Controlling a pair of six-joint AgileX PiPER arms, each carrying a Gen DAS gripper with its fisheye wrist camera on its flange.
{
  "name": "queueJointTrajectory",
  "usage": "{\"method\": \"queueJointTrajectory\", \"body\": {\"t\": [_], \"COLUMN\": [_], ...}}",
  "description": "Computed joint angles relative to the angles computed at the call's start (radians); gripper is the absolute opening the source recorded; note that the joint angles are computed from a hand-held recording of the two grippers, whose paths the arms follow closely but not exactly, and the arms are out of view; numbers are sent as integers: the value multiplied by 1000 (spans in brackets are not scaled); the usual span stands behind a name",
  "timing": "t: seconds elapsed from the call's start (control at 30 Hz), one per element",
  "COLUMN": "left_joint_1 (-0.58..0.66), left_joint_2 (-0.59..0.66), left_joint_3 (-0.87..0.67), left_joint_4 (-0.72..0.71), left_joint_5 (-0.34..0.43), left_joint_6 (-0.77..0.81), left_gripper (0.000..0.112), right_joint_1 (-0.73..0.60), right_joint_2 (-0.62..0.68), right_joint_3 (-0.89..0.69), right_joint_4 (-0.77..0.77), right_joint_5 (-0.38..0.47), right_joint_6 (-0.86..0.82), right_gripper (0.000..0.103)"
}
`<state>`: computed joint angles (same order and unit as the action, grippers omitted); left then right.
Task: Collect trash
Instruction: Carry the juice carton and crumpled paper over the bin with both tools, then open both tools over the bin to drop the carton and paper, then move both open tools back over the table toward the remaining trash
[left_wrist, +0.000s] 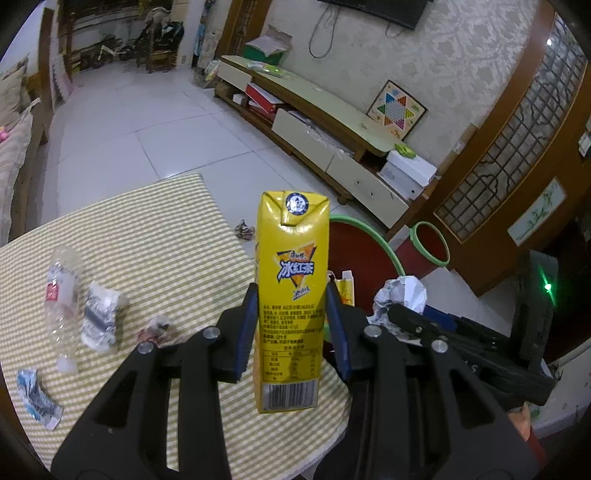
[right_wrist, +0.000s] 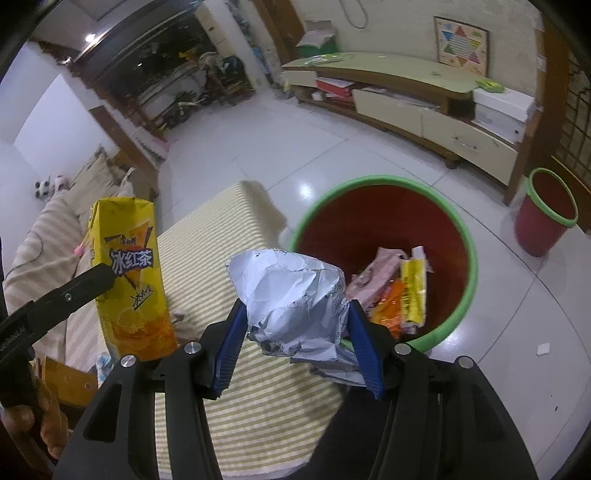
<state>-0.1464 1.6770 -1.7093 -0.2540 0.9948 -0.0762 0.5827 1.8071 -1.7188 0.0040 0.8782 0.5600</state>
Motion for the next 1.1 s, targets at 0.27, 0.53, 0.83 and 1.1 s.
{"method": "queueJointTrajectory", "body": {"t": [0.27,0.53,0.83,1.1], "left_joint_1": [-86,-138,-130,-67], "left_joint_2": [196,379,398,227], "left_joint_3": [-213,-444,-448,-195], "left_joint_4": [-14,22,35,8], "left_joint_5": [66,151,125,41], "left_joint_6": [9,-15,-37,-28], "left_gripper": [34,35,63,63], "right_joint_1": [-90,-155,-167,-126], "right_joint_2": [4,39,93,88], "right_joint_3": [38,15,-81,-86], "right_joint_4": [27,30,-25,-29], "right_joint_5": [-40,-33,-1,18], "right_joint_6": [-3,-2,37,46], "right_gripper": [54,54,76,81]}}
